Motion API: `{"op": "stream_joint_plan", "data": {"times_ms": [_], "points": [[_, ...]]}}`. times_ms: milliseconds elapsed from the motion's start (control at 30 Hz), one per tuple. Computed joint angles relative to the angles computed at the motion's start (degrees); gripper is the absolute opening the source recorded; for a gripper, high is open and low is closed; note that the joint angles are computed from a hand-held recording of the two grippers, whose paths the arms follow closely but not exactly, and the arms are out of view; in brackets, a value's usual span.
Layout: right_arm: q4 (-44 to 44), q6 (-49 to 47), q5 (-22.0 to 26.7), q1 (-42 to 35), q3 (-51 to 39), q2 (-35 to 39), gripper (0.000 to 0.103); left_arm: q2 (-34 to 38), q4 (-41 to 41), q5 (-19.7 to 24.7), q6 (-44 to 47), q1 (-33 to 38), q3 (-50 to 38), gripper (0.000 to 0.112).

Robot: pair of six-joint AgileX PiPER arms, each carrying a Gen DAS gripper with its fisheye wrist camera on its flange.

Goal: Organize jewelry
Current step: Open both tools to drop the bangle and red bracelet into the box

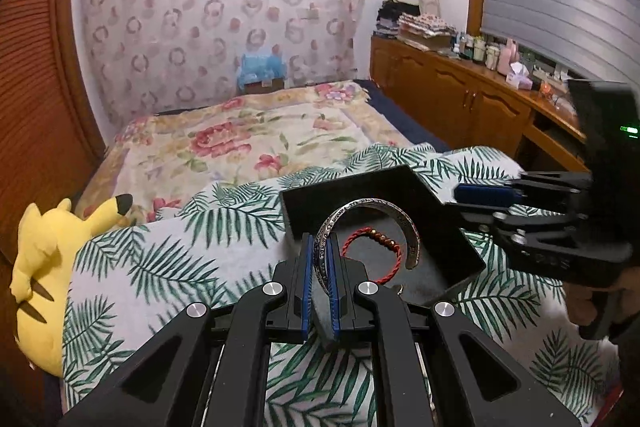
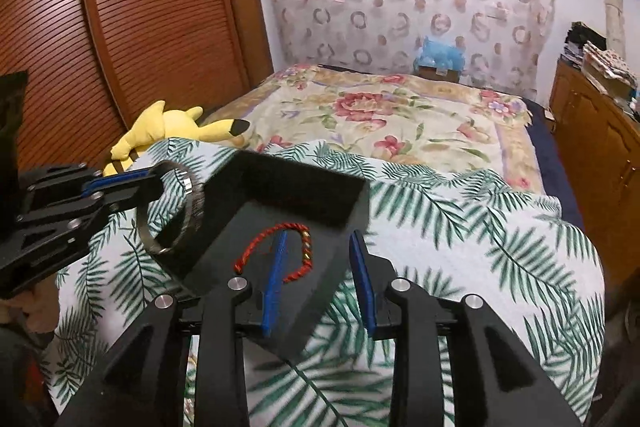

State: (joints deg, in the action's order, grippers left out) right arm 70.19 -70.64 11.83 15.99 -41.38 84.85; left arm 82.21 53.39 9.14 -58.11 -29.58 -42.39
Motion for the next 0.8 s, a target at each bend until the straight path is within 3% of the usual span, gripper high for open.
{"op": "stream_joint_plan", "data": {"times_ms": [300, 400, 667, 800], "points": [[7.6, -8.5, 0.7, -1.1, 6.7, -5.6, 0.034, 7.3, -2.0, 1.7, 2.4, -2.9, -5.1, 0.011], [8.9, -10.2, 1.0, -1.6, 8.3, -6.9, 0.034, 7.7, 0.7, 1.7, -1.2, -3.4, -4.5, 0.012], [7.3, -7.5, -0.4, 0.1, 13.0, -12.8, 0.034, 0.3, 5.4, 0.8, -7.3, -3.6, 2.6, 0.016], [7.8, -6.3, -0.8, 2.3, 16.9, -17.3, 0.034, -4.9, 5.8, 0.4, -8.4, -4.6, 7.5, 0.024]]}}
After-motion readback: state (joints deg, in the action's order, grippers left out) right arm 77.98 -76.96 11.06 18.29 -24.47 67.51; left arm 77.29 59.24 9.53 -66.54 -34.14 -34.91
